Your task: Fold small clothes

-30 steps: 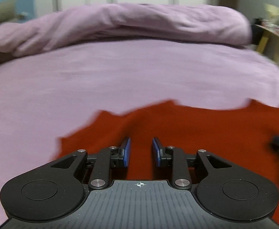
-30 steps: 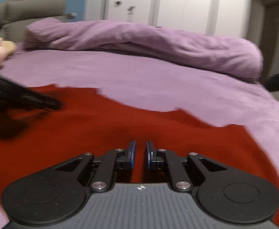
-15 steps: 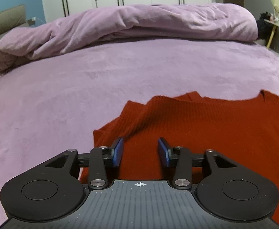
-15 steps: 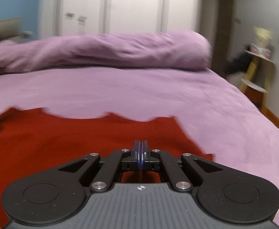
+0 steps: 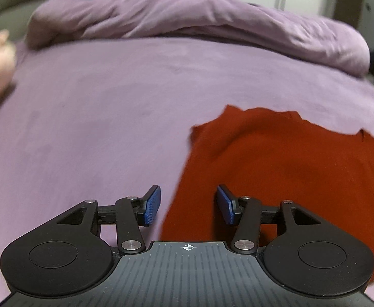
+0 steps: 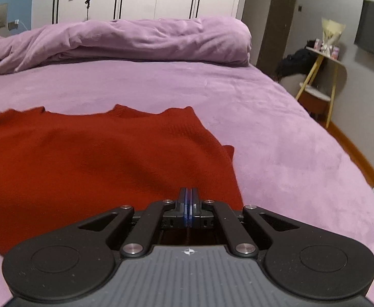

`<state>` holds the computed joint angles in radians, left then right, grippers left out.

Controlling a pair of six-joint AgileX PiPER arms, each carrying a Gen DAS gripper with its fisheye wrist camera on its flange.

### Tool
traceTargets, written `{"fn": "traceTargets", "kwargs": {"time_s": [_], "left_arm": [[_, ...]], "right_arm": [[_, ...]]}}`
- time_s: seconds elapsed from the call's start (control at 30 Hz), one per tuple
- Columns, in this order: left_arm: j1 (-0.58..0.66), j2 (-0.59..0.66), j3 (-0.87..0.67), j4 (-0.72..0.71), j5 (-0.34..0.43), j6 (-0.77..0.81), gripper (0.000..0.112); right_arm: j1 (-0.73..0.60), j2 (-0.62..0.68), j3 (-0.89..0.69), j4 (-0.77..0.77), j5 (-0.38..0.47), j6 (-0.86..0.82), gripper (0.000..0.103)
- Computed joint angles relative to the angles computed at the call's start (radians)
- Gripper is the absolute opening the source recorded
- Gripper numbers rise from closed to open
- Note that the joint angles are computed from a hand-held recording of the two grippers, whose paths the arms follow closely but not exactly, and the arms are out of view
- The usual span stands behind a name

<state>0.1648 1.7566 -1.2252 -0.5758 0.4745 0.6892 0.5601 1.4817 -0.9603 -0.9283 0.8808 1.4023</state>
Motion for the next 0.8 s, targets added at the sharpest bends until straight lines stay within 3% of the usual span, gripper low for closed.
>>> {"fn": "traceTargets", "kwargs": {"time_s": [0.07, 0.17, 0.23, 0.33, 0.47, 0.53, 0.67, 0.73, 0.8], "left_arm": [[0.077, -0.021, 0.018, -0.080, 0.074, 0.079, 0.054], [0.204, -0.006, -0.009, -0.189, 0.285, 0.178, 0.053], [0.259, 0.025, -0.048, -0.225, 0.413, 0.178, 0.053], [0.305, 0.090, -0.112, -0.287, 0.576, 0.144, 0.052], [0.272, 0.135, -0.142, -0.299, 0.606, 0.115, 0.052], [0.261, 0.154, -0.141, -0.329, 0.593, 0.118, 0.052], [0.250, 0.224, -0.194, -0.404, 0.611, 0.055, 0.048], [0.231, 0.251, -0.220, -0.409, 0.604, 0.026, 0.040], [0.222, 0.273, -0.237, -0.423, 0.601, 0.010, 0.033]], "right_arm": [[0.005, -0.014, -0.020, 0.068, -0.021, -0.032, 0.006], [0.022, -0.027, -0.034, 0.148, -0.088, -0.047, 0.016], [0.051, -0.010, -0.068, 0.182, -0.109, -0.058, 0.045], [0.095, 0.040, -0.145, 0.217, -0.113, -0.101, 0.068], [0.151, 0.139, -0.285, 0.229, -0.074, -0.129, 0.079], [0.196, 0.170, -0.317, 0.155, -0.051, -0.056, 0.082], [0.267, 0.162, -0.216, -0.162, -0.185, 0.256, 0.083], [0.265, 0.204, -0.244, -0.132, -0.228, 0.234, 0.086], [0.250, 0.243, -0.302, -0.007, -0.238, 0.130, 0.085]]}}
